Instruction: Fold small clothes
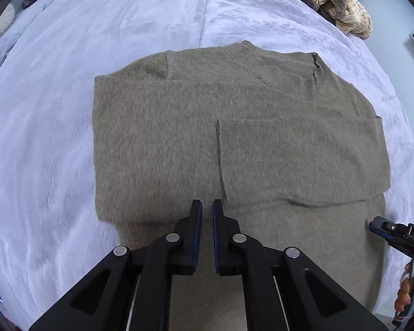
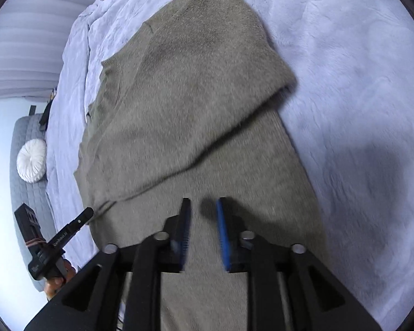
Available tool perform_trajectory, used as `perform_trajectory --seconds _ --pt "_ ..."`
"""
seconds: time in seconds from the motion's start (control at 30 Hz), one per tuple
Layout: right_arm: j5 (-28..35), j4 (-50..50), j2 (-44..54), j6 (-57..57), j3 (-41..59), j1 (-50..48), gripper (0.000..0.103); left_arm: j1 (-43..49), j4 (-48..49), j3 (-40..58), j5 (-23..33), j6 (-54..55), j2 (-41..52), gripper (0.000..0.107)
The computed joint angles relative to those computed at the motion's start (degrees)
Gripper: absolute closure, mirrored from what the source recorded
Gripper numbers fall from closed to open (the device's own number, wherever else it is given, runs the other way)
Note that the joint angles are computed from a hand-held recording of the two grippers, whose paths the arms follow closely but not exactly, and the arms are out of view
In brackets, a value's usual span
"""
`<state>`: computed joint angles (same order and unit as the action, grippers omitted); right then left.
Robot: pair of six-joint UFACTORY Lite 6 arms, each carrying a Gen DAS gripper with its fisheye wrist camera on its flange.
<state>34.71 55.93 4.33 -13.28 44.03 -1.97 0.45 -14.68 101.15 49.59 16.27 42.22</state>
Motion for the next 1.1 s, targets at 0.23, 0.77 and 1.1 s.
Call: perform_trajectory --seconds 0.23,0.77,1.1 --pt "0.88 -7.13 -6.17 7.86 -1.98 4.13 0.045 -1.09 2.78 -13.34 -1.47 -2.30 -10.12 0.099" --pt "2.17 -17.85 -15.41 21.92 -4.13 11.26 0.024 0.23 6.60 -31.80 -4.99 -4.26 -27.02 0.005" --pt "1.51 -18.72 -12.14 25.51 -0.52 16.92 0.024 4.07 4.76 -33.77 -3.06 0.15 -29.20 0.005"
